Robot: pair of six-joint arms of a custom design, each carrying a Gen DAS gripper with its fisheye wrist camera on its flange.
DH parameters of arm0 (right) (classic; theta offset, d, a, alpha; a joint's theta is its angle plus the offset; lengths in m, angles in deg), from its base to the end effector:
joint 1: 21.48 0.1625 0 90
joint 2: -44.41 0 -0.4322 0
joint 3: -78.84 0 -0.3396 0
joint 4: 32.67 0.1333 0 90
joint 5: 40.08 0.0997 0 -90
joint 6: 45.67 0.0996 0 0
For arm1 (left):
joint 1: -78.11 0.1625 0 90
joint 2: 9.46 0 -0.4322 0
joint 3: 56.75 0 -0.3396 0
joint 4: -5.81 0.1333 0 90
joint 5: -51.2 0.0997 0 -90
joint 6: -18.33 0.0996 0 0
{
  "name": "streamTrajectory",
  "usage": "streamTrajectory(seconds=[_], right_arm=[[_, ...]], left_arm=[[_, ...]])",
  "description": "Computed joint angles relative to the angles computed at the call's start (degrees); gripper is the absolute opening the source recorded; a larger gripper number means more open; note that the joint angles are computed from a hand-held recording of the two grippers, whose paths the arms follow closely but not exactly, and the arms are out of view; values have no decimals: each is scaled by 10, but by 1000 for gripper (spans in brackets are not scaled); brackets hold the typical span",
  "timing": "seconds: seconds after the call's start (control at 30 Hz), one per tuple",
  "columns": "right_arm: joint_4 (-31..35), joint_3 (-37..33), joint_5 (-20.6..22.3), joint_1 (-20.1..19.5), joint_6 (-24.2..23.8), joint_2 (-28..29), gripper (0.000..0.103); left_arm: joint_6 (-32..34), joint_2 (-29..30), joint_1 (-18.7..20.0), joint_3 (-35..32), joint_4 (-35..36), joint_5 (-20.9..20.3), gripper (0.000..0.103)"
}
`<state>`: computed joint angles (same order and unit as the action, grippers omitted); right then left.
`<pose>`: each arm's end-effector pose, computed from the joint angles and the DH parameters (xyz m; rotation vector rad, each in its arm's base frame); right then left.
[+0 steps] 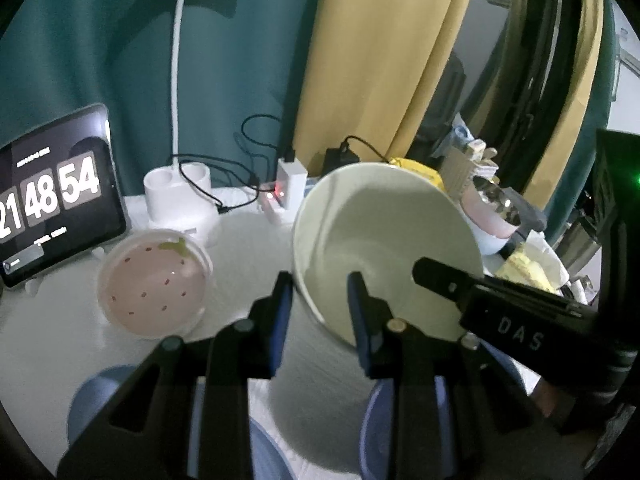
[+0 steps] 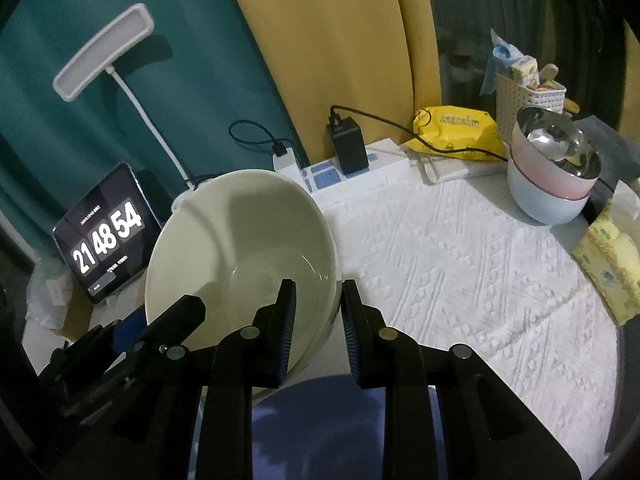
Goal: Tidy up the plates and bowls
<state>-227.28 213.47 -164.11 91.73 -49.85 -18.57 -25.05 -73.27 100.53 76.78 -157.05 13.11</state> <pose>0.2415 -0.3663 0.2102 0.3750 -2.5026 0.8628 -0.2995 -0.3526 0.1759 0.4867 2.4278 -1.0314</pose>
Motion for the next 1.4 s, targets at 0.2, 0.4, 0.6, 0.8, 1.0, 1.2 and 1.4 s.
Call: streamTrajectory(seconds=[0.2, 0.4, 0.6, 0.8, 1.0, 1.2, 1.4], right_arm=[[0, 12, -6, 16, 8, -17, 25], [-1, 24, -11, 28, 14, -34, 25], [1, 39, -19, 39, 23, -53, 25], [0, 57, -25, 47, 31, -71, 25], [-2, 77, -28, 49, 41, -86, 25], [-6, 100, -30, 47, 51, -98, 25], [-13, 125, -32, 39, 58, -111, 25]], left_arm=[[-25, -17, -25, 8, 27, 7, 29], [-48, -28, -46, 12, 54, 9, 29], [-69, -36, -67, 14, 77, 8, 29], [-93, -40, -87, 17, 101, 7, 29], [-113, -42, -103, 22, 118, 1, 29], [-127, -34, -113, 28, 123, -10, 29], [-144, -22, -124, 34, 127, -23, 29]])
